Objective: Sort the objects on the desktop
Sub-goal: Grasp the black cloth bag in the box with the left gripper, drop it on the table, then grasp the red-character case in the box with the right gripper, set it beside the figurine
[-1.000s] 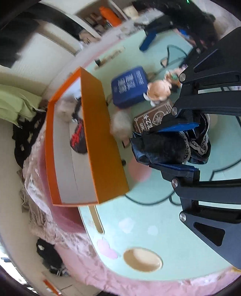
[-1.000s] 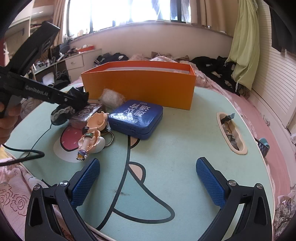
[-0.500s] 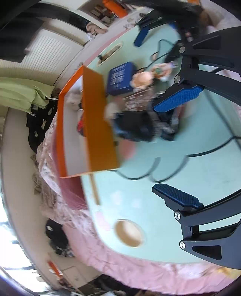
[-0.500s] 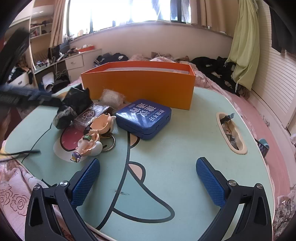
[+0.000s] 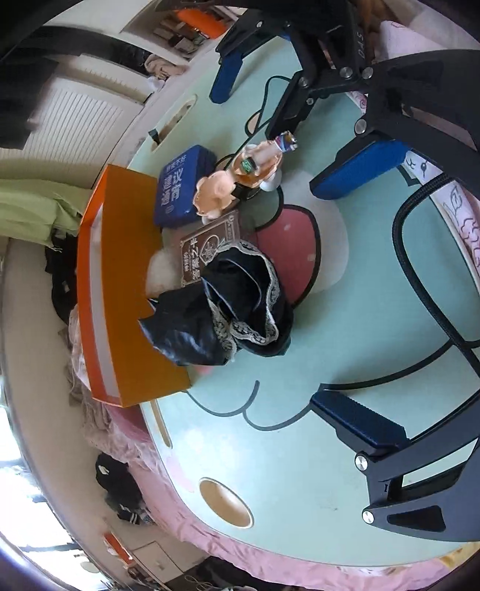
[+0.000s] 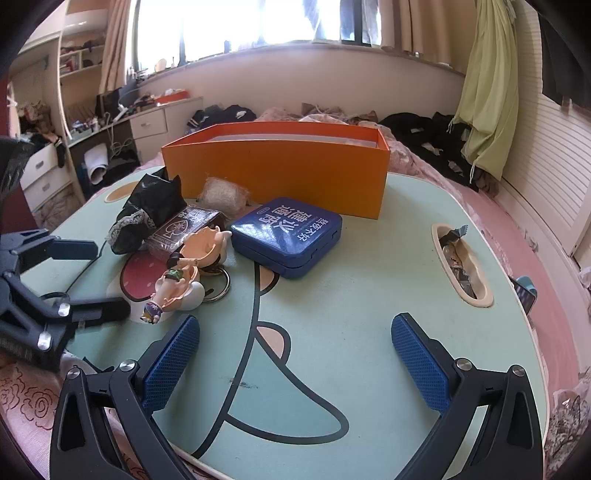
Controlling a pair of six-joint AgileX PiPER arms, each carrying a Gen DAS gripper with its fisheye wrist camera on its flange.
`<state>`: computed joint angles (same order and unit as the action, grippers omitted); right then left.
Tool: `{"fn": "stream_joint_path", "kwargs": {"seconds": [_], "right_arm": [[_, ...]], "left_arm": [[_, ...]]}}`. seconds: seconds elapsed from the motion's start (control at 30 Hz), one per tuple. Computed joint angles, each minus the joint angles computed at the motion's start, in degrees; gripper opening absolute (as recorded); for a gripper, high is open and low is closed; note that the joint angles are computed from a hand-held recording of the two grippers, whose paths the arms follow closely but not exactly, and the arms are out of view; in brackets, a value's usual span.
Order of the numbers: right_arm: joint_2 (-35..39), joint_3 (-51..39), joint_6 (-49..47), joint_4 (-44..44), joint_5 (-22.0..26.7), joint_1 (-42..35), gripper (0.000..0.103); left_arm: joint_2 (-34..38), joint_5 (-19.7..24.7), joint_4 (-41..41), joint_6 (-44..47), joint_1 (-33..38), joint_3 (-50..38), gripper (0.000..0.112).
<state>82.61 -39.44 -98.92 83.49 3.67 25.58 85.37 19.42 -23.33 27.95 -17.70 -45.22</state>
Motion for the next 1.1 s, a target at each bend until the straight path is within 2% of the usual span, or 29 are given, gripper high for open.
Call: {"fn": "stream_joint_path", "kwargs": {"seconds": [0.1,0.23,0.47,0.6,0.67,0.77,0.8,0.87,0.9,0.97,1.03,1.07,1.1], "right_arm": [[0.39,-0.32,-0.70,0.33,0.36,-0.25,0.103],[0.06,0.26,-7.63,7.26,0.30,-0.23,0.103],[0.04,0.32,-7.53,7.26,0.26,-0.20,0.103],[-0.20,-0.58,6.34,-6.69,2.47,-1.67,0.103],[-0.80,-1.46,11.79,-12.03,6.22,-3.89,0.098],[-1.67,-6.65,21.92,-21.78,19.22,-10.17,0.088],[-1.93,-8.46,24.34,-23.52,21.81,-11.19,0.086],[-1.90,-14.30,31.76,-28.79,26.13,-11.99,0.073],[-1.05,-18.36,37.48,-33.66,28.33,-11.35,0.068],[3.08,-29.73,48.90,-43.82,33.86,-9.36,0.045],[9.11,-41.19,57.42,-52.05,37.31,-5.64,0.036],[12.64,-46.92,60.82,-55.85,39.47,-4.03,0.035],[17.05,-52.65,65.57,-61.05,39.67,-1.36,0.035]], "left_arm": [[0.02,-0.08,-0.06,-0.01,0.02,0.02,0.103],[-0.04,-0.16,-0.31,0.26,0.11,0.13,0.103],[0.02,-0.07,-0.28,0.20,0.12,0.03,0.103],[0.10,0.21,-0.62,0.50,0.30,-0.23,0.103],[0.33,0.42,-0.84,0.69,0.40,-0.54,0.103],[0.35,0.66,-0.74,0.77,0.67,-0.68,0.103],[0.35,0.66,-0.74,0.77,0.67,-0.68,0.103],[0.31,0.73,-0.75,0.78,0.70,-0.67,0.103],[0.32,0.79,-0.80,0.89,0.76,-0.72,0.103],[0.33,0.83,-0.85,0.97,0.79,-0.74,0.103],[0.33,0.83,-0.85,0.97,0.79,-0.74,0.103],[0.32,0.83,-0.84,0.94,0.78,-0.74,0.103],[0.32,0.82,-0.83,0.90,0.75,-0.75,0.103]]}}
